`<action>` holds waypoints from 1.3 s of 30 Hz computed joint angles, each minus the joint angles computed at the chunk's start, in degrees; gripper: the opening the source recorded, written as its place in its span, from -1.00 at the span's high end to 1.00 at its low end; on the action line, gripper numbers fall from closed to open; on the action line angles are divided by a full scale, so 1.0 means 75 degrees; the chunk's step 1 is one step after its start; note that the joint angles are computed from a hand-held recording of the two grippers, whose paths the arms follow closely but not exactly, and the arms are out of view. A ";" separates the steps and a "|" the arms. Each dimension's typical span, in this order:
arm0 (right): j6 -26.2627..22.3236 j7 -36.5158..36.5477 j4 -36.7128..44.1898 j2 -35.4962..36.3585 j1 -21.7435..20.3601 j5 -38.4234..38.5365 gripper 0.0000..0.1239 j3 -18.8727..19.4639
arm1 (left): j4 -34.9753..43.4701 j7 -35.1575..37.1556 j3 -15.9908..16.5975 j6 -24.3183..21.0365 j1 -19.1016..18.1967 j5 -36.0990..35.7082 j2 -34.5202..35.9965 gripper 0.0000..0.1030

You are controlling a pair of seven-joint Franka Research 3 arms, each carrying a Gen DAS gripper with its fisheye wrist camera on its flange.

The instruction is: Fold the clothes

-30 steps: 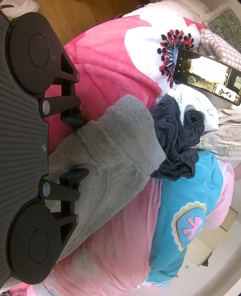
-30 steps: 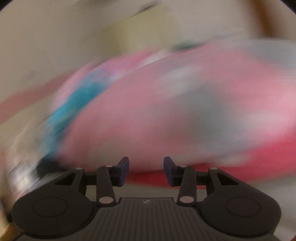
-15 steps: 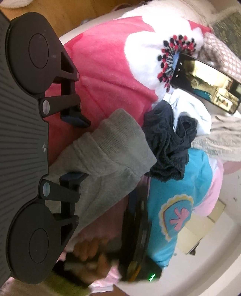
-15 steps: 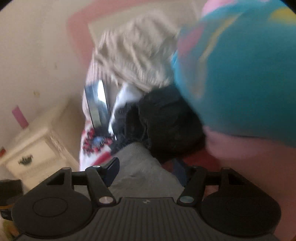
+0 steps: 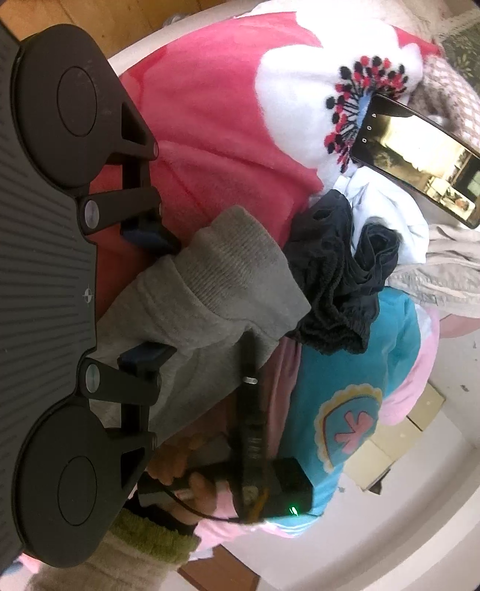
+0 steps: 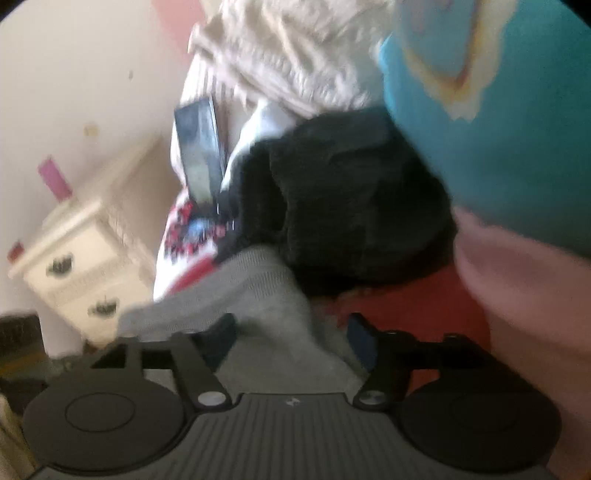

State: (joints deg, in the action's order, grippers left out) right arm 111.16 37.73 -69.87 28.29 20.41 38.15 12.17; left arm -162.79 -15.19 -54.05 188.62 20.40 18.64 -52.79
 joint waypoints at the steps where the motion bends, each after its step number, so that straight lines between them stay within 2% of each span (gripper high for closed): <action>1: -0.0343 0.0140 0.0340 0.0226 0.0083 -0.0257 -0.27 -0.0042 | -0.0034 -0.0054 -0.0048 0.0111 0.0060 -0.0030 -0.0029 0.02; 3: -0.1006 0.0404 0.1048 0.0697 0.0228 -0.0737 -0.37 -0.0079 | -0.0100 -0.0131 -0.0151 0.0325 0.0177 -0.0121 -0.0085 0.03; 5: -0.1139 0.0482 0.1141 0.0787 0.0215 -0.0636 -0.40 -0.0039 | -0.0133 -0.0122 -0.0207 0.0443 0.0237 -0.0198 -0.0131 0.13; 6: -0.1274 0.0465 0.1197 0.0807 0.0186 -0.0585 -0.22 -0.0001 | -0.0137 -0.0087 -0.0230 0.0455 0.0255 -0.0221 -0.0186 0.16; 7: -0.1321 0.0418 0.1144 0.0768 0.0141 -0.0532 0.04 0.0060 | -0.0141 -0.0054 -0.0263 0.0481 0.0286 -0.0242 -0.0252 0.19; 8: -0.1132 0.0046 0.0824 0.0533 0.0124 -0.0482 0.15 0.0065 | -0.0143 -0.0027 -0.0351 0.0583 0.0389 -0.0266 -0.0368 0.20; 10: -0.0685 -0.0429 0.0050 0.0008 -0.0070 -0.0073 0.55 0.0106 | -0.0140 0.0052 -0.0513 0.0776 0.0585 -0.0329 -0.0586 0.25; 12: -0.0387 -0.0642 -0.0327 -0.0243 -0.0172 0.0337 0.70 0.0115 | -0.0060 0.0223 -0.0600 0.0899 0.0775 -0.0348 -0.0654 0.27; 16: 0.0149 -0.1116 -0.1338 -0.1030 -0.0415 0.1095 0.75 0.0038 | 0.0113 0.0712 -0.0823 0.1459 0.1349 -0.0467 -0.0862 0.29; 19: 0.0400 -0.1280 -0.1714 -0.1376 -0.0504 0.1505 0.75 -0.0071 | 0.0246 0.1260 -0.0910 0.2017 0.1767 -0.0559 -0.0807 0.29; 23: 0.0674 -0.1360 -0.1812 -0.1523 -0.0546 0.1888 0.75 -0.0184 | 0.0359 0.1994 -0.0806 0.2742 0.2098 -0.0546 -0.0143 0.29; 24: 0.0699 -0.1323 -0.1785 -0.1495 -0.0548 0.1908 0.75 -0.0205 | 0.0354 0.2128 -0.0666 0.2815 0.2015 -0.0499 0.0160 0.29; 27: 0.0687 -0.0900 -0.1458 -0.1134 -0.0413 0.1662 0.75 -0.0210 | 0.0277 0.2430 0.0003 0.2517 0.1372 -0.0262 0.1101 0.28; 29: 0.0709 -0.0537 -0.1183 -0.0810 -0.0279 0.1374 0.71 -0.0194 | 0.0220 0.2585 0.0865 0.1774 0.0462 0.0017 0.1660 0.20; 30: 0.0739 -0.0336 -0.1030 -0.0629 -0.0200 0.1189 0.61 -0.0188 | 0.0140 0.2618 0.1209 0.1653 0.0097 0.0023 0.1823 0.19; 31: 0.0931 -0.0096 -0.0900 -0.0450 -0.0037 0.0915 0.39 -0.0193 | 0.0016 0.2616 0.1298 0.1731 -0.0044 -0.0116 0.1777 0.18; 32: 0.1108 0.0149 -0.0768 -0.0273 0.0118 0.0639 0.26 -0.0197 | -0.0099 0.2620 0.1376 0.1771 -0.0184 -0.0252 0.1709 0.16; 33: 0.1311 0.0239 -0.0825 -0.0268 0.0178 0.0506 0.08 -0.0173 | -0.0166 0.2663 0.1387 0.1619 -0.0303 -0.0376 0.1526 0.10; 34: 0.1530 0.0328 -0.0908 -0.0300 0.0220 0.0437 0.00 -0.0139 | -0.0221 0.2725 0.1366 0.1421 -0.0390 -0.0491 0.1317 0.03; 36: 0.1599 0.0663 -0.1004 -0.0440 0.0243 0.0217 -0.01 -0.0142 | -0.0328 0.2846 0.1310 0.1043 -0.0550 -0.0717 0.0907 -0.04; 39: 0.2414 0.0642 -0.2127 -0.1433 0.0118 0.0298 -0.01 -0.0183 | -0.0600 0.2885 0.1286 0.0966 -0.0725 -0.0986 0.0516 -0.07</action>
